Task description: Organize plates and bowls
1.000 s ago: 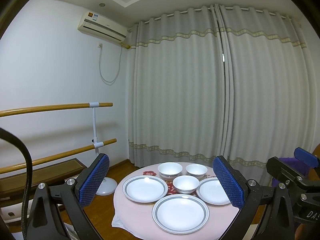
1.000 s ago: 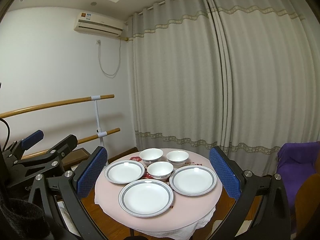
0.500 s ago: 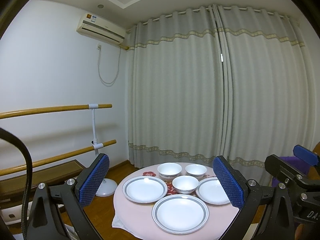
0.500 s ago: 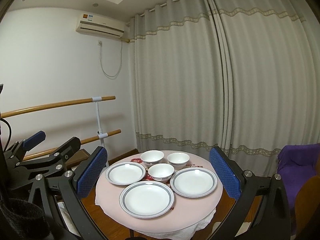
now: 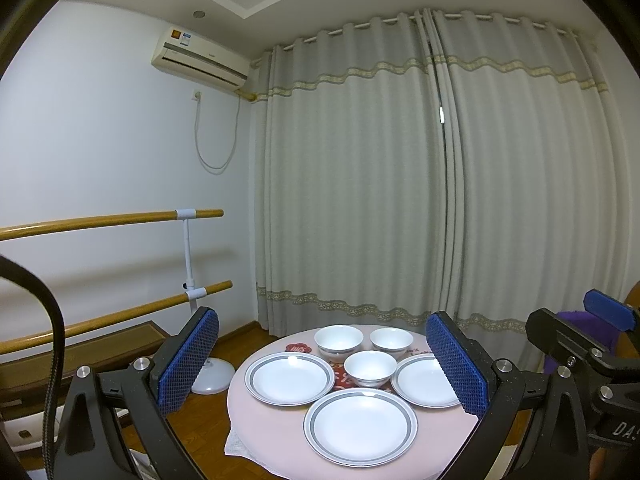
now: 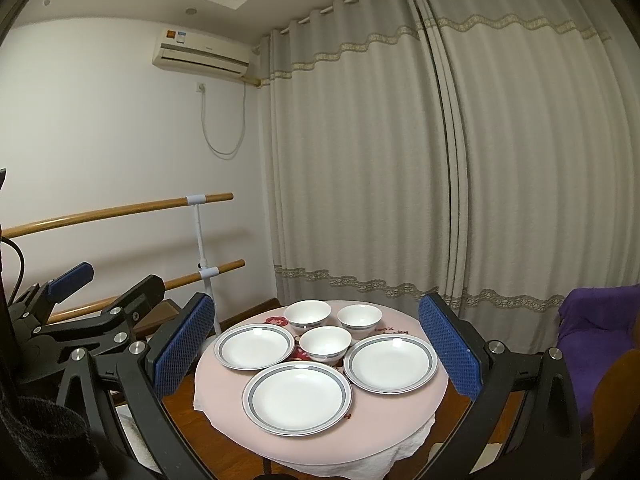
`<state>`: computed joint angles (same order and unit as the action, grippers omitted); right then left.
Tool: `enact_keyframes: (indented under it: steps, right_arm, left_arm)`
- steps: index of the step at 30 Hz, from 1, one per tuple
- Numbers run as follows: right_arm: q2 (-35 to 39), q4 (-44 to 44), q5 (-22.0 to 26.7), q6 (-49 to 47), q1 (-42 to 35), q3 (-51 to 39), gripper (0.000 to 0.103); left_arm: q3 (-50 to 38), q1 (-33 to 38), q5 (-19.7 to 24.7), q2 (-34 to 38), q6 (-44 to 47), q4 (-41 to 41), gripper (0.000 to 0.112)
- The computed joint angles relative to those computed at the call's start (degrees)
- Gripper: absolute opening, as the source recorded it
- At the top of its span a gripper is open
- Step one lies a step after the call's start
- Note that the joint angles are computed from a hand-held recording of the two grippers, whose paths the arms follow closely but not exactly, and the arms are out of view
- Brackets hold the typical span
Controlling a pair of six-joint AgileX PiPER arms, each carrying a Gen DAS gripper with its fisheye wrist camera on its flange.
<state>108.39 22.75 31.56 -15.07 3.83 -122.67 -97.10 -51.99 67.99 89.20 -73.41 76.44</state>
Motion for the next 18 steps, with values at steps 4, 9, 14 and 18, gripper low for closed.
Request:
enact_keyframes:
  steps: [4, 9, 14, 18]
  right_arm:
    - [-0.2, 0.1, -0.4, 0.0, 0.3, 0.6, 0.103]
    - [-0.5, 0.3, -1.0, -0.1, 0.6, 1.3, 0.103]
    - [-0.7, -0.2, -1.2, 0.5, 0.9, 1.5, 0.103]
    - [-0.6, 1.2, -0.4, -0.6, 0.1, 1.0, 0.103]
  left_arm:
    - [0.0, 0.0, 0.1, 0.0, 0.2, -0.1, 0.102]
    - [-0.1, -0.1, 0.2, 0.0, 0.3, 0.0, 0.102]
    - [-0.2, 0.0, 0.2, 0.1, 0.4, -0.1, 0.102]
    - [-0.4, -0.1, 0.3, 0.2, 0.3, -0.1, 0.102]
